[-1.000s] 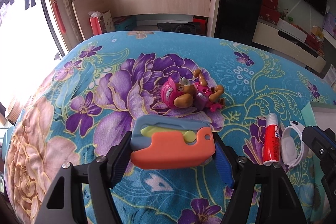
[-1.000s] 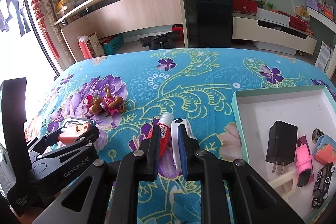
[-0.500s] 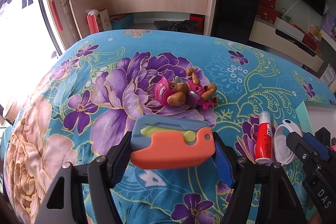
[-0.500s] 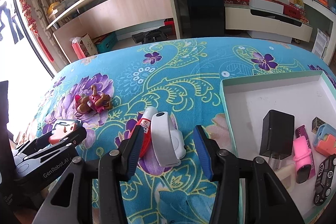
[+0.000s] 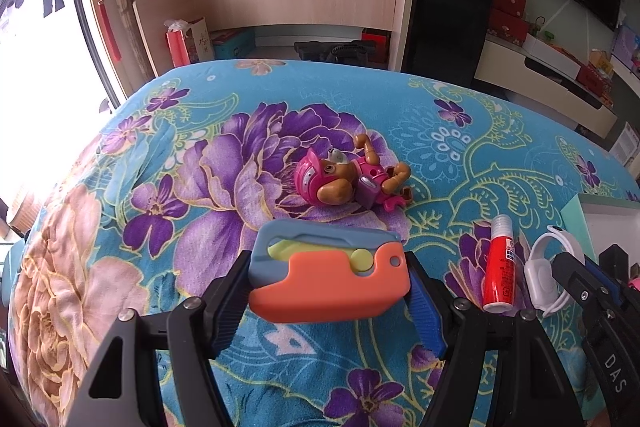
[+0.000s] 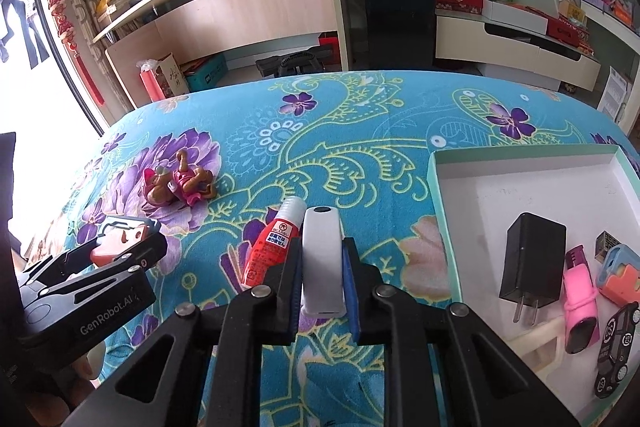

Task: Organize rigid objects
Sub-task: 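Carry the white watch band and foam knife over the white tray with both tools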

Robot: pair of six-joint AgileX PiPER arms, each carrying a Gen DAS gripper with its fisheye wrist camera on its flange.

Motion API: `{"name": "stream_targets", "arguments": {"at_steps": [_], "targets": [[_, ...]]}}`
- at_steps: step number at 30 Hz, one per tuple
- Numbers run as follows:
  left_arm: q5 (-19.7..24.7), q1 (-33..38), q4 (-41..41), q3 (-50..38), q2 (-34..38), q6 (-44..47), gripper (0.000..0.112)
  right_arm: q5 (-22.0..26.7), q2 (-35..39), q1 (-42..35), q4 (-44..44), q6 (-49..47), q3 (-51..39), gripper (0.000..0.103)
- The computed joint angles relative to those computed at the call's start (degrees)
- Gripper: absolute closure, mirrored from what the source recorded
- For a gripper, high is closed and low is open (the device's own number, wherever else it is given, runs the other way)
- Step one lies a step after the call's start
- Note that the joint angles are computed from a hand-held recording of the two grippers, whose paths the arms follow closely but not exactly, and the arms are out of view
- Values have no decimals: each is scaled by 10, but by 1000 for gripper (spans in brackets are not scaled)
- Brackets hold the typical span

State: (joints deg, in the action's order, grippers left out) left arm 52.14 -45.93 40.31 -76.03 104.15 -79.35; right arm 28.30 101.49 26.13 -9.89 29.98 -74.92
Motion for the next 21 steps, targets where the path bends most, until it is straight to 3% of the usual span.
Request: {"name": "stream_targets", "arguments": {"at_steps": [10, 21], "targets": [[35, -37, 17, -56, 5, 5, 38, -11, -49, -17, -2, 5, 26, 85], [107, -123, 31, -257, 95, 75, 38, -11, -153, -85, -95, 78, 90, 84]]}}
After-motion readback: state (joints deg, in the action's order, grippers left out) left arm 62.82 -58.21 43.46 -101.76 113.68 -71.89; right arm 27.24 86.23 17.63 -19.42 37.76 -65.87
